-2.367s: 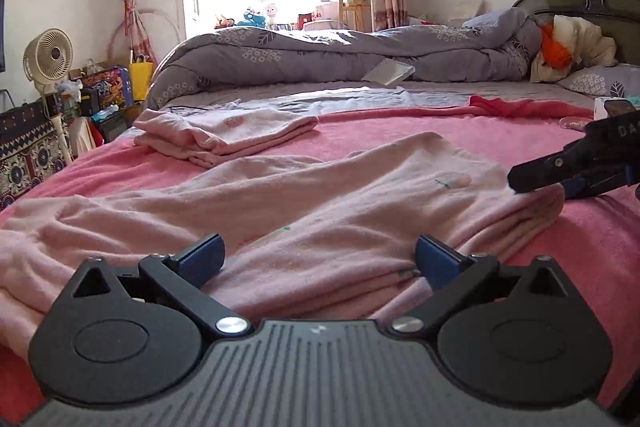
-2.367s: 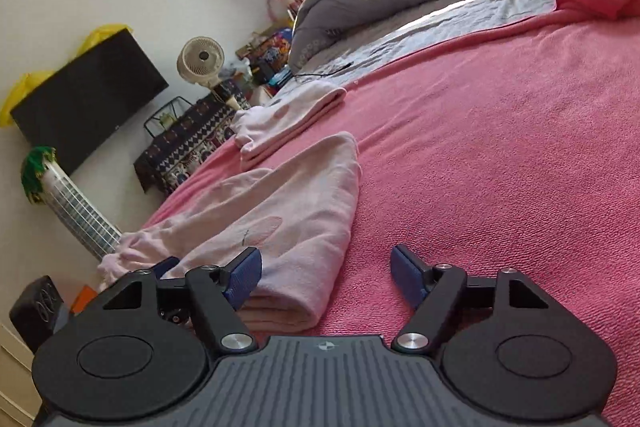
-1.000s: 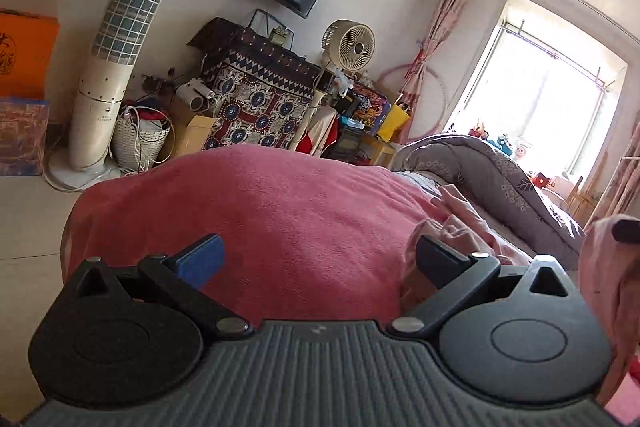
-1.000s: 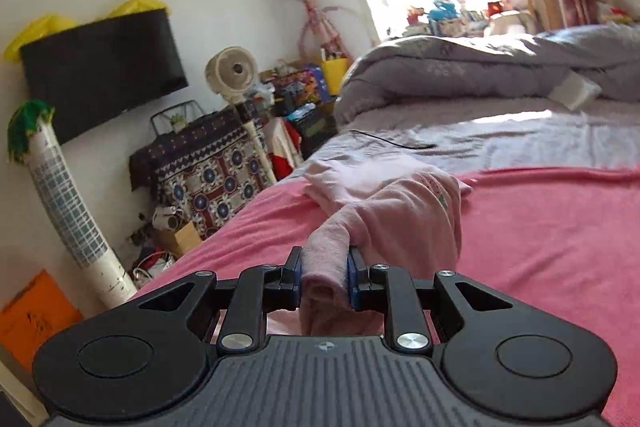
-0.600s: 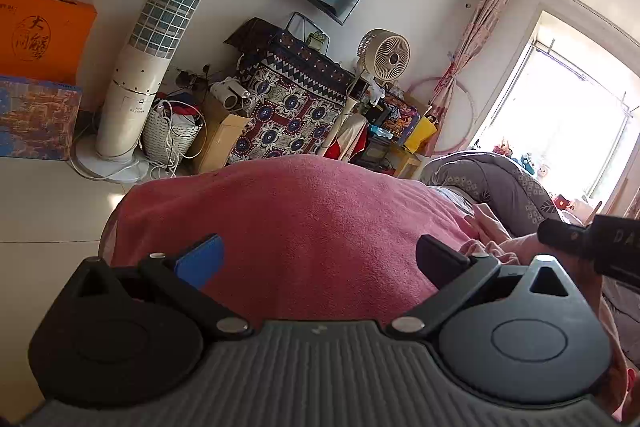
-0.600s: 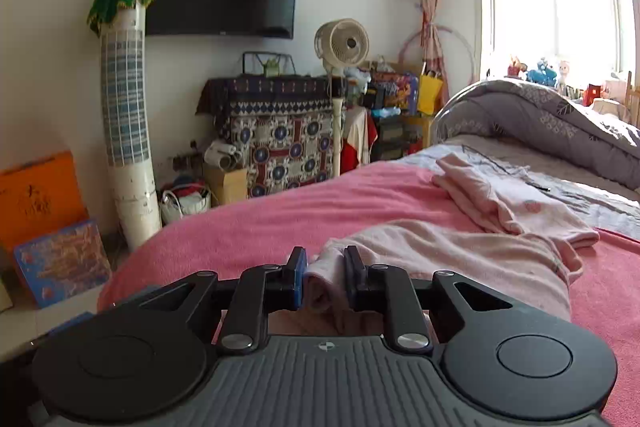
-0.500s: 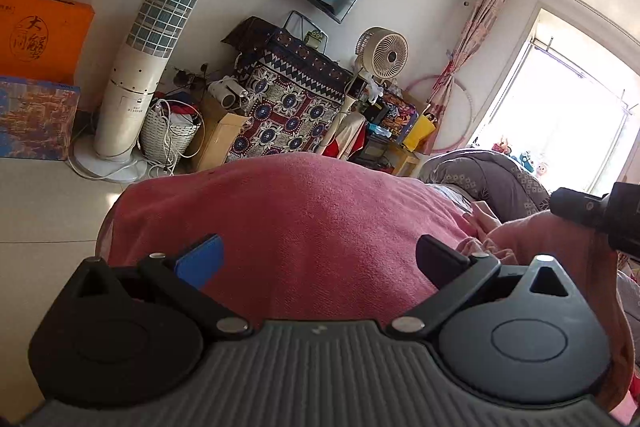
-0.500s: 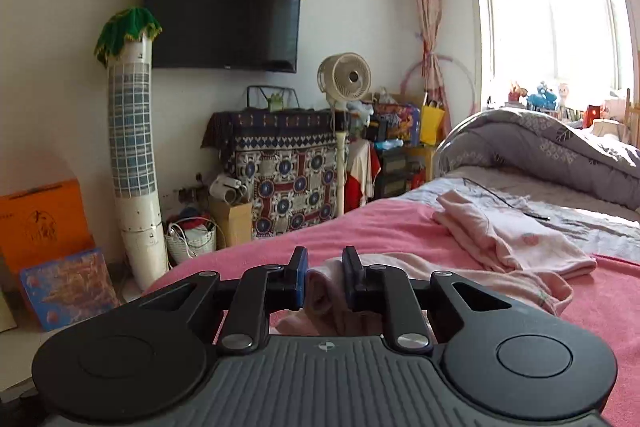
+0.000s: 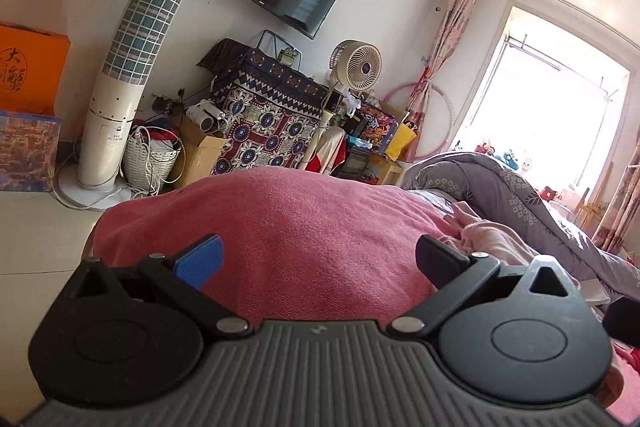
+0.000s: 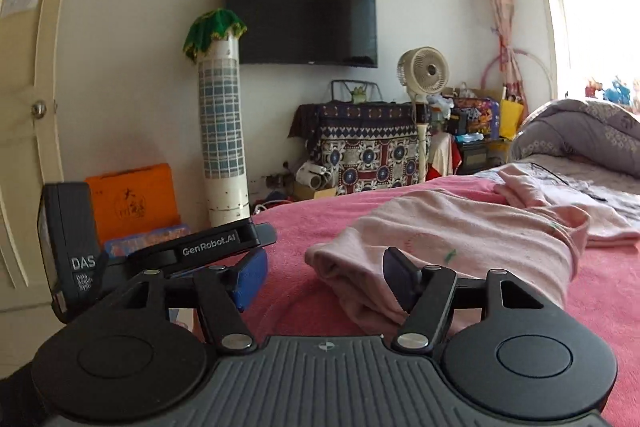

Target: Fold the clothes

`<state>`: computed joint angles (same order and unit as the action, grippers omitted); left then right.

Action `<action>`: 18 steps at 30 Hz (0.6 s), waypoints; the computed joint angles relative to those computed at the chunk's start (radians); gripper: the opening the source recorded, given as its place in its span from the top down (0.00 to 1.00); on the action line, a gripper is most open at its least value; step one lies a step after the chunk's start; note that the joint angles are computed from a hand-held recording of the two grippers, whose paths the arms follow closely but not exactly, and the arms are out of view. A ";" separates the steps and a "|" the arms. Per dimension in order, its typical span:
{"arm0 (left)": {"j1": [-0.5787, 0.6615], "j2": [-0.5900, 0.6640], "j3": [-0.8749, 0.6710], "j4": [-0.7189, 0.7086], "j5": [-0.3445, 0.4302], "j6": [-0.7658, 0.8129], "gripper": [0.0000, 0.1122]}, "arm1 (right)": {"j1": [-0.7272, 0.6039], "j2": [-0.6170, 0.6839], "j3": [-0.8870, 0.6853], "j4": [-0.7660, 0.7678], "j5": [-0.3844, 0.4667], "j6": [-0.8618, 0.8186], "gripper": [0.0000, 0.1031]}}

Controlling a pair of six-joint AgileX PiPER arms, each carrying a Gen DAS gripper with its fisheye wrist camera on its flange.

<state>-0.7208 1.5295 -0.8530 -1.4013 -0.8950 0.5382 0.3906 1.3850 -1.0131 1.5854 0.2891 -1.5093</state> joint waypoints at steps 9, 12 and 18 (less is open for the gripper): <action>-0.030 0.063 -0.086 -0.038 -0.002 0.077 0.09 | -0.501 0.446 -0.373 -0.110 0.564 0.785 0.25; -0.026 0.073 -0.099 -0.045 0.002 0.091 0.09 | -0.489 0.644 -0.626 -0.093 0.623 0.924 0.14; -0.022 0.093 -0.123 -0.056 0.009 0.113 0.09 | -0.439 0.742 -0.831 -0.252 0.573 1.127 0.75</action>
